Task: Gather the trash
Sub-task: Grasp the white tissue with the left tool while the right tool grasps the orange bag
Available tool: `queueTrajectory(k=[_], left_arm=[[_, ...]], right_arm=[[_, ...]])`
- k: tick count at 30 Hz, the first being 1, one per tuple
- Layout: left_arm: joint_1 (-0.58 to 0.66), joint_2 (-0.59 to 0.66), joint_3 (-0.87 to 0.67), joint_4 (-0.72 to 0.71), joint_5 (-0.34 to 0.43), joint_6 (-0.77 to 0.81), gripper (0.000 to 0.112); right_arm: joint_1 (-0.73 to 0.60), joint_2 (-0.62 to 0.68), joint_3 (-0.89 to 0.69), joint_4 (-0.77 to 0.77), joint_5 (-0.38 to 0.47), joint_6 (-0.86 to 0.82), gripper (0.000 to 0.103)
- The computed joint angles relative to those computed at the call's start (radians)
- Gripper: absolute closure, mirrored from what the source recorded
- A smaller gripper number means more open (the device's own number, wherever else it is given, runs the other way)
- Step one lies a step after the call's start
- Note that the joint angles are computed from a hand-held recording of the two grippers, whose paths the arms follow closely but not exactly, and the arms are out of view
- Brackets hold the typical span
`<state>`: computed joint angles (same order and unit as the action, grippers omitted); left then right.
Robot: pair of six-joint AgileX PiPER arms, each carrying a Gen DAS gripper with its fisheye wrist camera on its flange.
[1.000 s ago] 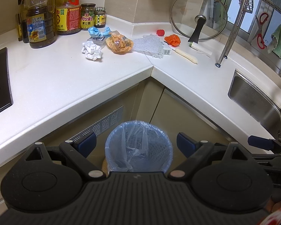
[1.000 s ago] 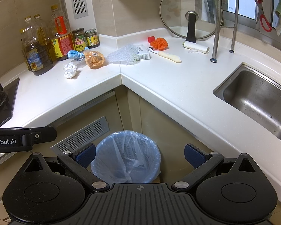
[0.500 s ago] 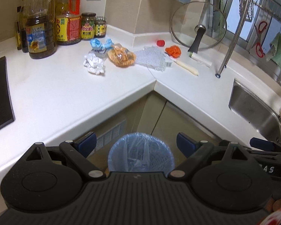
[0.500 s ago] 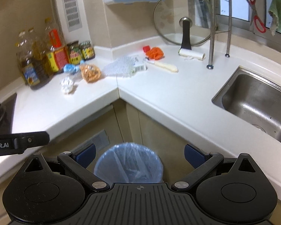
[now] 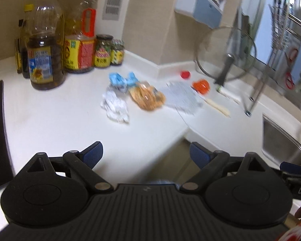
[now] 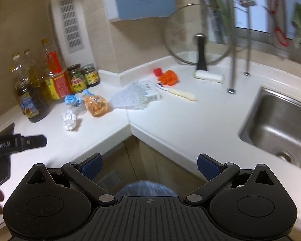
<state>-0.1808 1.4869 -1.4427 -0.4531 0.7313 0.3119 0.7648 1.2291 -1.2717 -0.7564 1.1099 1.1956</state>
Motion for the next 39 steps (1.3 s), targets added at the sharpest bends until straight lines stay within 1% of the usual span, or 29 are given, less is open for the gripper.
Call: queueTrajectory(k=[1,3,5,7,8,10,12,13,15,17,19,20,21,23,24,25,26,28,30,31,32,34,37,39], left_arm=[[-0.007,0.032,-0.027,0.020,-0.015,-0.020,0.020],[-0.026,0.103,-0.091,0.084,-0.033,-0.091,0.020],[-0.049,0.171,-0.158,0.160,-0.039,-0.183,0.020],[-0.072,0.238,-0.226,0.226,-0.040,-0.265,0.021],[-0.089,0.274,-0.266,0.287,-0.034,-0.325,0.024],[-0.115,0.327,-0.313,0.372,-0.049,-0.419,0.024],[-0.137,0.374,-0.358,0.466,-0.059,-0.521,0.025],[-0.147,0.394,-0.378,0.508,-0.060,-0.569,0.025],[-0.156,0.444,-0.440,0.563,-0.036,-0.636,0.027],[-0.160,0.483,-0.492,0.580,-0.017,-0.659,0.032],[-0.160,0.526,-0.553,0.587,0.015,-0.658,0.035],[-0.158,0.550,-0.585,0.580,0.031,-0.649,0.040],[-0.155,0.574,-0.620,0.566,0.049,-0.633,0.042],[-0.149,0.619,-0.690,0.538,0.088,-0.586,0.051],[-0.148,0.642,-0.727,0.532,0.108,-0.570,0.053],[-0.147,0.661,-0.756,0.529,0.124,-0.559,0.059],[-0.143,0.680,-0.788,0.520,0.142,-0.546,0.067],[-0.135,0.712,-0.847,0.509,0.183,-0.530,0.076],[-0.125,0.722,-0.869,0.494,0.201,-0.514,0.081],[-0.122,0.722,-0.873,0.494,0.207,-0.507,0.089],[-0.121,0.721,-0.877,0.499,0.213,-0.505,0.093],[-0.115,0.719,-0.887,0.497,0.229,-0.500,0.094],[-0.109,0.704,-0.870,0.499,0.231,-0.504,0.095],[-0.110,0.690,-0.853,0.509,0.231,-0.510,0.096]], right_arm=[[-0.068,0.019,-0.007,0.046,-0.072,-0.078,0.003],[-0.222,0.071,-0.028,0.190,-0.237,-0.278,0.003],[-0.343,0.145,-0.074,0.345,-0.346,-0.478,0.003],[-0.437,0.224,-0.138,0.492,-0.414,-0.678,0.003],[-0.478,0.264,-0.172,0.569,-0.432,-0.778,0.003],[-0.548,0.344,-0.245,0.726,-0.450,-0.978,0.003],[-0.602,0.426,-0.320,0.885,-0.449,-1.178,0.003],[-0.627,0.469,-0.365,0.962,-0.434,-1.278,0.003],[-0.657,0.533,-0.436,1.059,-0.409,-1.417,0.004],[-0.671,0.601,-0.525,1.112,-0.370,-1.509,0.011],[-0.681,0.666,-0.614,1.149,-0.329,-1.565,0.014],[-0.685,0.692,-0.648,1.166,-0.316,-1.590,0.016],[-0.687,0.712,-0.674,1.178,-0.308,-1.610,0.018],[-0.686,0.752,-0.729,1.186,-0.289,-1.631,0.020],[-0.685,0.772,-0.759,1.186,-0.276,-1.631,0.022],[-0.685,0.789,-0.782,1.193,-0.265,-1.636,0.022],[-0.684,0.808,-0.808,1.200,-0.252,-1.643,0.024],[-0.677,0.835,-0.844,1.207,-0.238,-1.659,0.028],[-0.668,0.859,-0.877,1.211,-0.233,-1.674,0.033],[-0.663,0.873,-0.895,1.207,-0.229,-1.676,0.035],[-0.658,0.887,-0.915,1.202,-0.224,-1.673,0.037],[-0.650,0.913,-0.955,1.195,-0.213,-1.671,0.041],[-0.641,0.942,-0.997,1.186,-0.201,-1.680,0.047],[-0.638,0.966,-1.038,1.179,-0.179,-1.680,0.058]])
